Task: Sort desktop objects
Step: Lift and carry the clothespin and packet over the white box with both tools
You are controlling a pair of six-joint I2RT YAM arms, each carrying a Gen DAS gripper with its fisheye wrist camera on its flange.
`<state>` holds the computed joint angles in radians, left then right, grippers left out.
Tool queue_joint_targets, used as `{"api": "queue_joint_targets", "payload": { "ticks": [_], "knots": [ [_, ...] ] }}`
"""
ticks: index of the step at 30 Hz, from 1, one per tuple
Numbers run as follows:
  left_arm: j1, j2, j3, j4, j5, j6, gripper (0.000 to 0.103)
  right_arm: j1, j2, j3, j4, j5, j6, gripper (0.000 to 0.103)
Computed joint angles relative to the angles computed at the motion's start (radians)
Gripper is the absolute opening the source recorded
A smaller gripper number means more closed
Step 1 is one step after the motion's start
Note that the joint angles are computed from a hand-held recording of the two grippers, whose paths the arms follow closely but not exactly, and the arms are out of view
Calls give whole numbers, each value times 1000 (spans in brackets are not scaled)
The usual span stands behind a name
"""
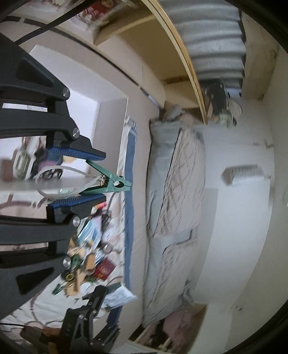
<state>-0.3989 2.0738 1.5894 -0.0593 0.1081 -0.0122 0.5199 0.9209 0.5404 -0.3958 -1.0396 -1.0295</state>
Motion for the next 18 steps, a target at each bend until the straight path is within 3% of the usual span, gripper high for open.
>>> {"api": "queue_joint_targets", "payload": {
  "ticks": [6,12,18],
  "knots": [
    [83,63,90,-21,-27,-42,31,121,-161,-42,2,7,118,74],
    [144,130,163,-50,-31,-67,31,333,-307,-97,35,121,265,74],
    [176,266,357,-224,-18,-85,31,580,-379,-161,74,263,375,74]
  ]
}}
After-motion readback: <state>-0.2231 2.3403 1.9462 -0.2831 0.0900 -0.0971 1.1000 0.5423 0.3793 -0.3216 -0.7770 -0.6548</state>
